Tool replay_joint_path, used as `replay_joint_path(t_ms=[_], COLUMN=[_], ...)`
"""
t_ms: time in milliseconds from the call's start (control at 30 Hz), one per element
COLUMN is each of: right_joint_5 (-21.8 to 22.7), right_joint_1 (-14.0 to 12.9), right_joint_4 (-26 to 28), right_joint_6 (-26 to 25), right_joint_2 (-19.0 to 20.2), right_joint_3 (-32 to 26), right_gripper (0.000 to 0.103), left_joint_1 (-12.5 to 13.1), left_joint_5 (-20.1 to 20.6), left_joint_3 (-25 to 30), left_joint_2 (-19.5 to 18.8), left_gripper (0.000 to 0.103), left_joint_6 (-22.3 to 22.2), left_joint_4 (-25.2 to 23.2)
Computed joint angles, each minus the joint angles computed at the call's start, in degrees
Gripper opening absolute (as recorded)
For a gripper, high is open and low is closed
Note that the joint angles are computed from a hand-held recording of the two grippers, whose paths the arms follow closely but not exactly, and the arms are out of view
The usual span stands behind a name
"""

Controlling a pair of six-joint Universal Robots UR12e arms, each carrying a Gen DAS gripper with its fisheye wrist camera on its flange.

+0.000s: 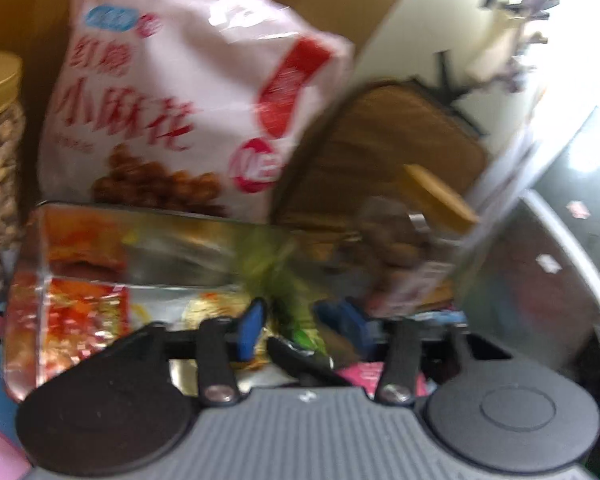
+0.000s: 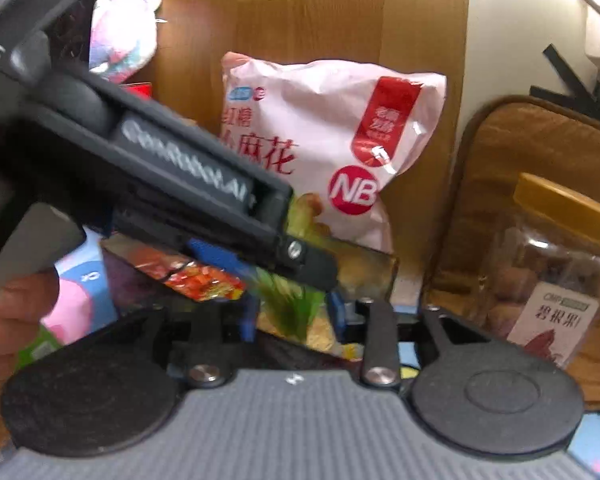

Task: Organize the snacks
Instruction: 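Drop the green bag into the metal tin from the left gripper, then grasp the pink UIIA box with the left gripper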

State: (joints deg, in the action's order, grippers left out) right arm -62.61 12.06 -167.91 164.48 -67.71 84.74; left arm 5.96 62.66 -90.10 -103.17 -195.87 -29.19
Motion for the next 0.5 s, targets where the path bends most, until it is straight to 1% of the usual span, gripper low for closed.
replay_joint_path(t_ms=[100, 200, 300, 367, 433, 500], right_joint_5=[1.06, 3.34, 7.47, 10.05, 10.09, 9.44], right_joint_1=[-0.57, -1.83, -3.63, -4.62, -4.73, -4.30], right_joint_4=[-1.45, -2.00, -0.32, 1.72, 4.65, 8.96], right_joint_6=[1.89, 4.79, 8.71, 10.54, 10.48, 9.66], right_joint_2=[-1.13, -2.47, -4.13, -5.12, -5.57, -5.55], right_joint_3=[1.73, 3.61, 5.63, 6.93, 7.30, 6.69], right_gripper=[0.049, 0.049, 0.049, 0.048, 0.048, 0.048], left_joint_1=[-0.37, -0.22, 0.44, 1.43, 2.39, 2.87], left_joint_5=[3.27, 4.31, 3.21, 1.29, -0.80, -1.13], left_joint_3=[0.25, -1.26, -4.39, -7.18, -10.16, -13.08], left_joint_2=[-0.21, 0.91, 3.66, 6.05, 8.56, 10.95], left_gripper=[0.060, 0.062, 0.062, 0.062, 0.062, 0.065], left_joint_6=[0.31, -0.73, -0.96, -1.09, -2.14, -3.41], left_joint_4=[-1.91, -0.50, 3.69, 6.62, 9.47, 11.55])
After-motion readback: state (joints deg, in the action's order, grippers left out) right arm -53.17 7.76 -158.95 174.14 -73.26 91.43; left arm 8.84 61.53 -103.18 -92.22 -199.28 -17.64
